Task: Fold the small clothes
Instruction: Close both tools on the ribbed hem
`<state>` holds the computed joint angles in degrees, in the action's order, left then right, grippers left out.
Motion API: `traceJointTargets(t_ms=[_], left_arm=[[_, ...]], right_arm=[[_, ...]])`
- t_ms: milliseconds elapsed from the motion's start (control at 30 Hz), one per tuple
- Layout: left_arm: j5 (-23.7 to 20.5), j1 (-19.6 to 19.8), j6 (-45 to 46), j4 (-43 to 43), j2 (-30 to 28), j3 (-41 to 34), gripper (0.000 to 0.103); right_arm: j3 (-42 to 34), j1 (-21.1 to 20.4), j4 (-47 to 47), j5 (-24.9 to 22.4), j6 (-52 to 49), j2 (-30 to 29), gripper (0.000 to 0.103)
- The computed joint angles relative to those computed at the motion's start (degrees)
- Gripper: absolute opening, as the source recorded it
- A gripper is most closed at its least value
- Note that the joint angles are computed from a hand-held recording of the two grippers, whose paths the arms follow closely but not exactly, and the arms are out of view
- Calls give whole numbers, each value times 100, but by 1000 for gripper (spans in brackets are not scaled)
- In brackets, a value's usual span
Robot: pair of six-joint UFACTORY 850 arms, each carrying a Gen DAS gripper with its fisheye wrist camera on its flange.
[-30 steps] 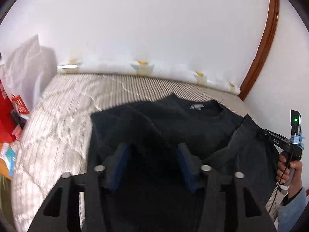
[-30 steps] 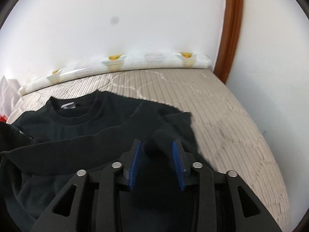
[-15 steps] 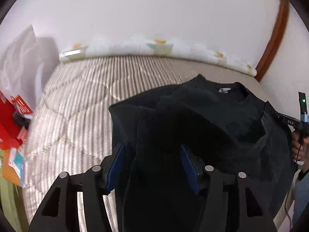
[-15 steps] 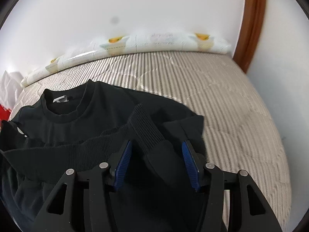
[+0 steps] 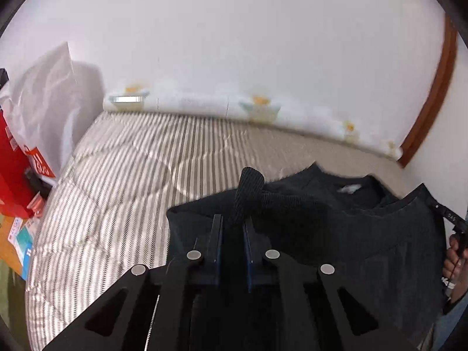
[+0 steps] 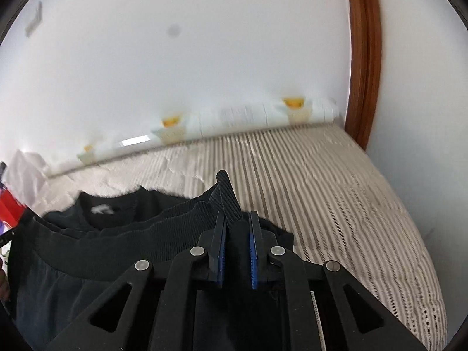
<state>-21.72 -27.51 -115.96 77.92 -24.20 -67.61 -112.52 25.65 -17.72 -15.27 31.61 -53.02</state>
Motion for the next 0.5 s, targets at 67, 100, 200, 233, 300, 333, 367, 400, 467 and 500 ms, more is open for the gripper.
traceJointTargets(t_ms=[67, 100, 200, 233, 300, 333, 367, 400, 467, 500], left_arm=[[-93, 0, 466, -476, -192, -161, 12], [-144, -9, 612, -593, -260, -206, 12], [-143, -16, 683, -697, -300, -209, 15], [-166, -14, 775, -795, -310, -222, 16], [-187, -22, 904, -921, -323, -238, 17], [-225, -36, 960, -963, -335, -246, 18], [-268, -57, 1014, -1004, -363, -265, 18], [-302, -73, 1073, -1047, -394, -286, 19], [-400, -118, 972, -925, -404, -269, 19], [-430, -130, 953, -898, -403, -268, 19]], right_arm=[[-314, 5, 94, -328, -129, -254, 13], [-447, -3, 227, -485, -246, -371, 13], [-598, -33, 528, -680, -480, -485, 15], [-586, -28, 446, -676, -414, -480, 16], [-631, -22, 332, -790, -335, -518, 19], [-632, -16, 245, -809, -239, -527, 22], [-606, -7, 140, -814, -135, -517, 25], [-620, 12, 5, -890, -43, -530, 27], [-659, 52, -230, -993, 91, -551, 31], [-719, 81, -367, -1082, 152, -588, 31]])
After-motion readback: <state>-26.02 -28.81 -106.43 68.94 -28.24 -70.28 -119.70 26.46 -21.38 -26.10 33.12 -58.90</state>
